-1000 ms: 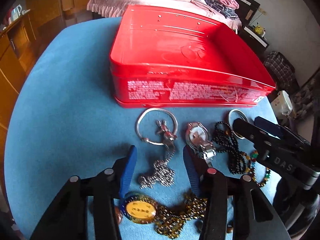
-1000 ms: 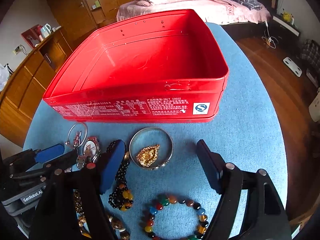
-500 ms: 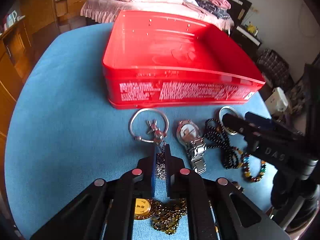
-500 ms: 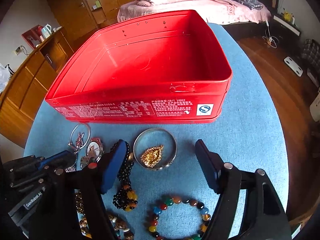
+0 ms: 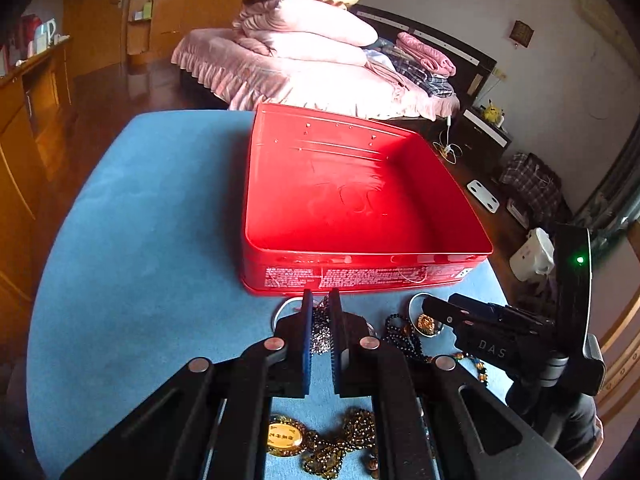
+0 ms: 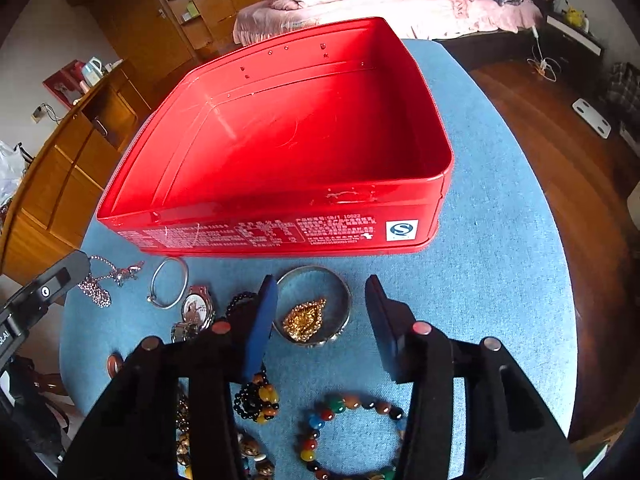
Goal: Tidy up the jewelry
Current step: 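Grasp the silver chain pendant with the left tool while the right tool grasps the silver bangle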
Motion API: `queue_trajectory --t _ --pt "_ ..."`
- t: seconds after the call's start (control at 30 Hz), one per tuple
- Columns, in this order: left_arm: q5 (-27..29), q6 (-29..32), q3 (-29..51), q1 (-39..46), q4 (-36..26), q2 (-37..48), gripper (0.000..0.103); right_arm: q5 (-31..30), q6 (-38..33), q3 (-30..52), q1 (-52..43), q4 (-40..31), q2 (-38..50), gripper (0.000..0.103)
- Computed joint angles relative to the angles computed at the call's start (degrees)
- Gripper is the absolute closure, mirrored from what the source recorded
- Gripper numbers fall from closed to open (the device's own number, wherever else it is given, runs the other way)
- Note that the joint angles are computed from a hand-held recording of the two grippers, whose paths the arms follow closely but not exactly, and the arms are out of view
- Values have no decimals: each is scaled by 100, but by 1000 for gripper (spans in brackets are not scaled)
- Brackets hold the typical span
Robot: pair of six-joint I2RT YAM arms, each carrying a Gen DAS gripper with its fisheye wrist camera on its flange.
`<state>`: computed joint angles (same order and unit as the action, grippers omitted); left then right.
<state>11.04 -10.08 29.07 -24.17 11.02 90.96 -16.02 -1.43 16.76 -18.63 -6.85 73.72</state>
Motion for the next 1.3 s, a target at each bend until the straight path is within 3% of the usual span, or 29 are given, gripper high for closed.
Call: queue_trajectory --t 0.07,0.13,0.3,0.63,0.87,1.3 --pt "8 27 28 42 31 113 96 130 51 -24 189 48 34 57" --pt "25 35 63 92 65 254 96 315 151 -65 455 138 106 51" --pt "40 74 70 146 168 428 96 590 249 -186 718 296 64 50" --pt "159 93 2 222 380 582 96 673 4 -305 606 98 -252 50" --pt "128 97 2 222 477 665 95 295 -427 -371 -80 -136 -521 49" --pt "-28 143 -3 225 534 728 95 704 -500 -607 431 -111 -738 49"
